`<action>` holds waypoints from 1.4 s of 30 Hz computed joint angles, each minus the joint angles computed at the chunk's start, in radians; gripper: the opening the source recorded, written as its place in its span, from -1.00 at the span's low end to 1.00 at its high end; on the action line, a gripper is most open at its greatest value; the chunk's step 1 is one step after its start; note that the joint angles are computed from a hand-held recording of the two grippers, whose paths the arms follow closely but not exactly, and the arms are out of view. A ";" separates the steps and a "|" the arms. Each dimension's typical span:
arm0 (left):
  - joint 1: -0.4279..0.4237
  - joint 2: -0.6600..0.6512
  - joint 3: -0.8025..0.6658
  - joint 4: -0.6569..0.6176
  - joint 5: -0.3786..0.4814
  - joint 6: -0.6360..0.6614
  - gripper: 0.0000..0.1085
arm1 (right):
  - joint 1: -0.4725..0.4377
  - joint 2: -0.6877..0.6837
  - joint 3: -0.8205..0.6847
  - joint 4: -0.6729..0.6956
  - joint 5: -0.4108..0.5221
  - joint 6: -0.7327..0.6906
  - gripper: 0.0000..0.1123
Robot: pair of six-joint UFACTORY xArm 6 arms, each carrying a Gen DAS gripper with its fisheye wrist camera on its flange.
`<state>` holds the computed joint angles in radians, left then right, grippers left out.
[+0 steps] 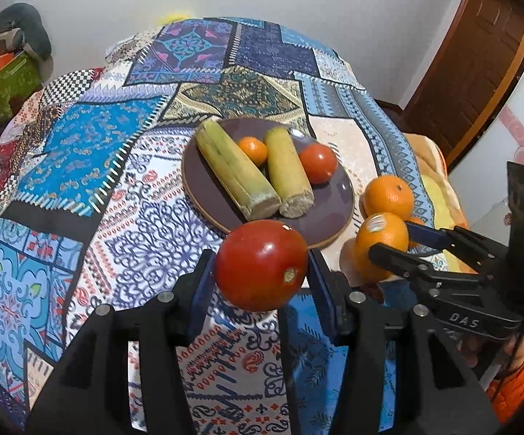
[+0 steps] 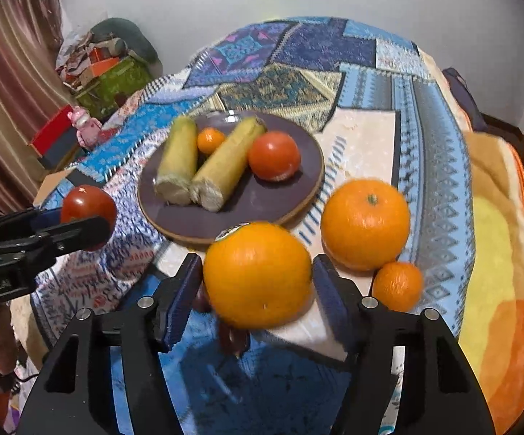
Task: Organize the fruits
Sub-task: 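Carry the tomato and large orange in both tools over the purple plate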
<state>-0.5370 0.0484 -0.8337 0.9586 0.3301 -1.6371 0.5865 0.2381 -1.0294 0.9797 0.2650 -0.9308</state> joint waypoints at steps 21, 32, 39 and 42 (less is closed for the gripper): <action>0.062 0.016 0.016 0.008 -0.042 -0.017 -0.08 | -0.037 0.042 -0.029 -0.014 0.129 0.032 0.14; 0.066 0.001 0.027 0.012 -0.026 -0.017 -0.08 | -0.028 0.058 -0.026 -0.004 0.118 0.023 0.10; 0.086 0.012 -0.003 0.006 -0.015 0.015 -0.08 | -0.029 0.014 -0.020 0.097 0.109 -0.072 0.09; 0.098 0.032 -0.029 0.001 -0.007 0.029 -0.08 | -0.028 0.020 -0.048 0.125 0.095 -0.088 0.09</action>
<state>-0.4390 0.0806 -0.8628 0.9593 0.3233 -1.6083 0.5587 0.2585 -1.0778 1.1051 0.3601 -1.0184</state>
